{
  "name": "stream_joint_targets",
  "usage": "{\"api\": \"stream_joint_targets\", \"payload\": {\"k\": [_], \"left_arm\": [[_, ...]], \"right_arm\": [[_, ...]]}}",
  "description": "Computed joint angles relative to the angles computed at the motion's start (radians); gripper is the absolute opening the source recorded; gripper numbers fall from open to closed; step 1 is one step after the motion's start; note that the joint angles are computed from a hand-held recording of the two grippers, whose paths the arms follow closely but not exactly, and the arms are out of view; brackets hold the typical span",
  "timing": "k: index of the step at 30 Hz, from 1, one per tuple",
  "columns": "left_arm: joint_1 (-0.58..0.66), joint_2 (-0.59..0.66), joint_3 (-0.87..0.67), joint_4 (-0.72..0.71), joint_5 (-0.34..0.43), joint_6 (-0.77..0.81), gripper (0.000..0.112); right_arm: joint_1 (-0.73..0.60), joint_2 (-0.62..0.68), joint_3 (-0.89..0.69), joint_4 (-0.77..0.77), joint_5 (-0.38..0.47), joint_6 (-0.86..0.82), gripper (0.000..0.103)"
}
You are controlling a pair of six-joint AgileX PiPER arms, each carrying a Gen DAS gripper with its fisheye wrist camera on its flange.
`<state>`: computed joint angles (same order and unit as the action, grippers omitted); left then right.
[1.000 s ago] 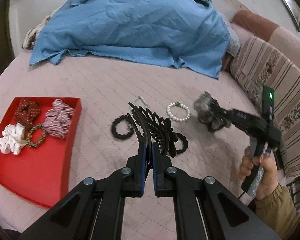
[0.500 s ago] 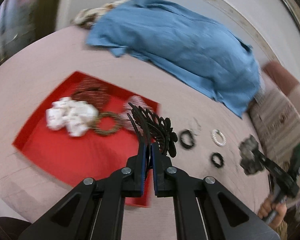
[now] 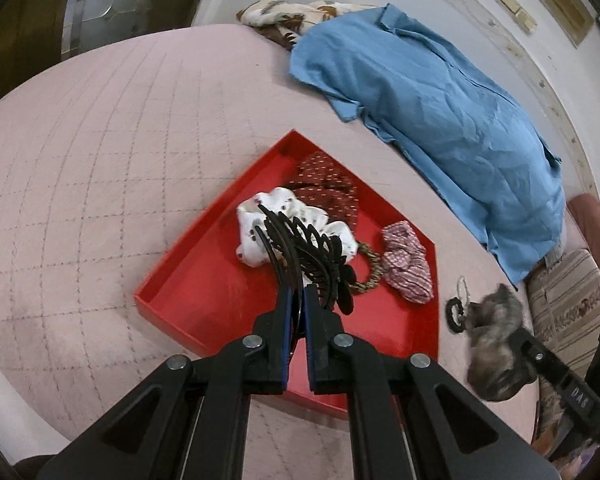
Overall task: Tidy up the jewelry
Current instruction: 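Carry the claw clip and grey scrunchie into the red tray and release both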
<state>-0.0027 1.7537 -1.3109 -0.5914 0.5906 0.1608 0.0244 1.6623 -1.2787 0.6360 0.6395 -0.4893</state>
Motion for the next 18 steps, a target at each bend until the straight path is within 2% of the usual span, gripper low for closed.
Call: {"api": "stream_joint_targets", "payload": {"k": [4, 7, 10, 15, 18], "left_arm": [[-0.008, 0.001, 0.007, 0.060, -0.034, -0.030, 0.006], [-0.030, 0.006, 0.001, 0.218, -0.054, -0.156, 0.006], [-0.036, 0.016, -0.005, 0.305, -0.046, -0.231, 0.008], [-0.014, 0.013, 0.006, 0.257, -0.049, -0.197, 0.009], [0.018, -0.002, 0.036, 0.082, -0.056, -0.049, 0.009]], "right_arm": [[0.122, 0.090, -0.073, -0.111, -0.019, 0.113, 0.013], [0.190, 0.162, -0.132, -0.188, -0.017, 0.185, 0.013], [0.234, 0.219, -0.184, -0.242, -0.002, 0.232, 0.013], [0.270, 0.258, -0.206, -0.280, 0.003, 0.267, 0.013], [0.289, 0.272, -0.218, -0.304, 0.000, 0.294, 0.013]]}}
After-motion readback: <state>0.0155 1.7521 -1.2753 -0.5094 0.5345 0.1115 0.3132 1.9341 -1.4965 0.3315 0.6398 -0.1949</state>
